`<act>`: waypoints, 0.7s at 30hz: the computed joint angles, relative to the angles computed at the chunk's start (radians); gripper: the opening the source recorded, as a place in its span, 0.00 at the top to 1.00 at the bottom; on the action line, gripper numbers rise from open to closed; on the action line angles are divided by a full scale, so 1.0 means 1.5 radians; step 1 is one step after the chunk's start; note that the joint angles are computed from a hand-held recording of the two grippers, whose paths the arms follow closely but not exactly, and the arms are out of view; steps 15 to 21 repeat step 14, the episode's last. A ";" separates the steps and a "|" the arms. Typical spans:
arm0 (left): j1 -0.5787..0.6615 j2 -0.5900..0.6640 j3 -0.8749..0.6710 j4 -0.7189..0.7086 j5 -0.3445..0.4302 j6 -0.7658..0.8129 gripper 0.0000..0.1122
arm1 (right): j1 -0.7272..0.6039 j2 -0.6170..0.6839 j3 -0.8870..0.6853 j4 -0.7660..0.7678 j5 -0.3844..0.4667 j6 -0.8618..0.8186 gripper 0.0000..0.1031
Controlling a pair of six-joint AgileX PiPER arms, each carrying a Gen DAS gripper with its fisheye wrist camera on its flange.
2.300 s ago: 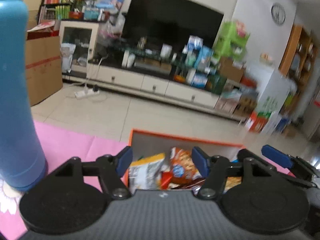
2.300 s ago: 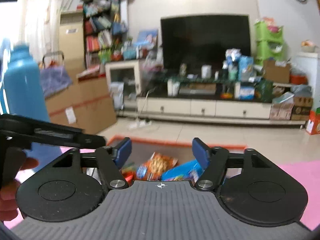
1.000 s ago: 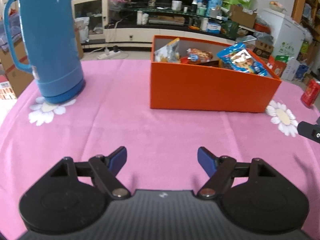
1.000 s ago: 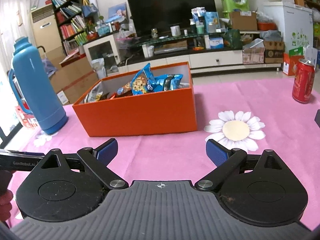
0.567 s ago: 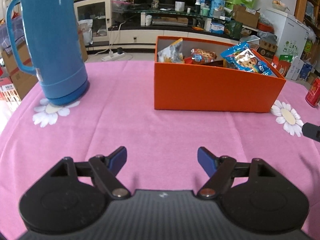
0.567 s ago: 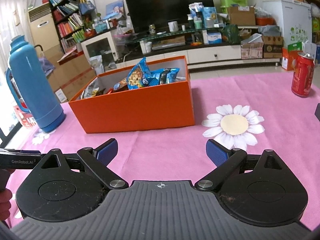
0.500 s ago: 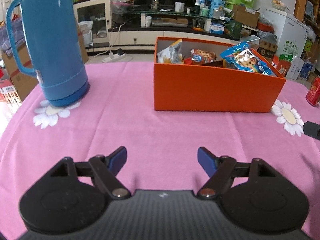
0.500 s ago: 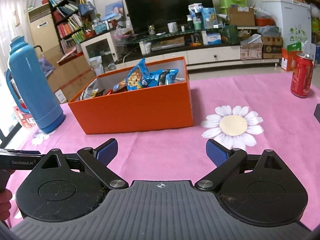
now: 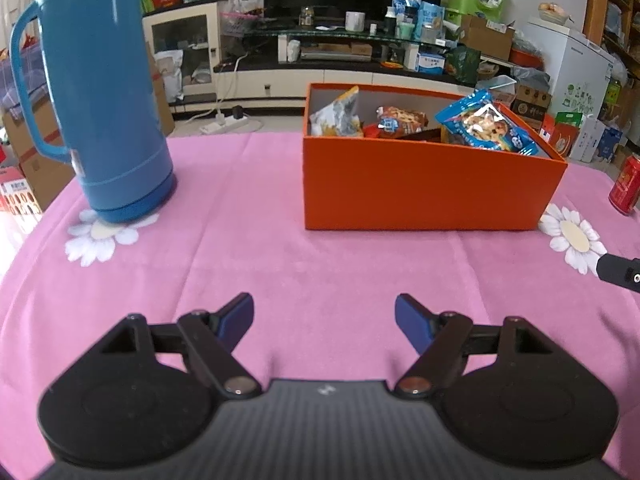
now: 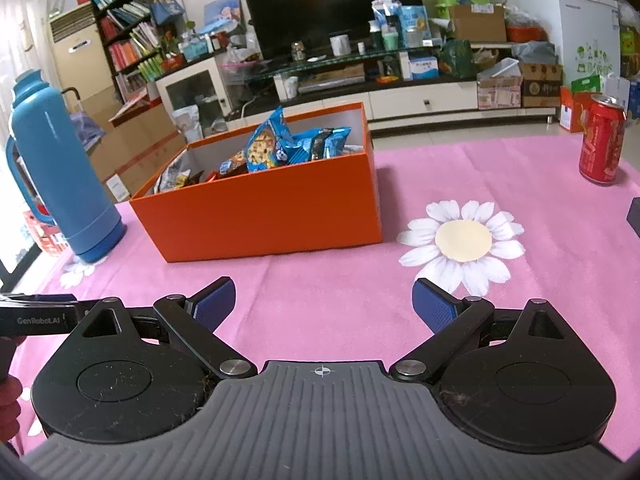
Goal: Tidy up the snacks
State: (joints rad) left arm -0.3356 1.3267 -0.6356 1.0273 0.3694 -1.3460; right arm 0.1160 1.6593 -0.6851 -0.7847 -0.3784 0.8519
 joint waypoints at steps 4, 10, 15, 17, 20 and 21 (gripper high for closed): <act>-0.006 -0.006 0.007 0.045 0.000 -0.038 0.33 | 0.002 0.003 -0.005 -0.006 0.002 0.006 0.17; -0.011 -0.011 0.011 0.085 0.000 -0.074 0.33 | 0.009 0.004 -0.005 0.026 0.020 -0.021 0.16; -0.022 -0.003 0.005 0.093 0.023 -0.087 0.30 | 0.005 0.002 -0.004 0.035 0.023 -0.024 0.15; -0.022 -0.003 0.005 0.093 0.023 -0.087 0.30 | 0.005 0.002 -0.004 0.035 0.023 -0.024 0.15; -0.022 -0.003 0.005 0.093 0.023 -0.087 0.30 | 0.005 0.002 -0.004 0.035 0.023 -0.024 0.15; -0.022 -0.003 0.005 0.093 0.023 -0.087 0.30 | 0.005 0.002 -0.004 0.035 0.023 -0.024 0.15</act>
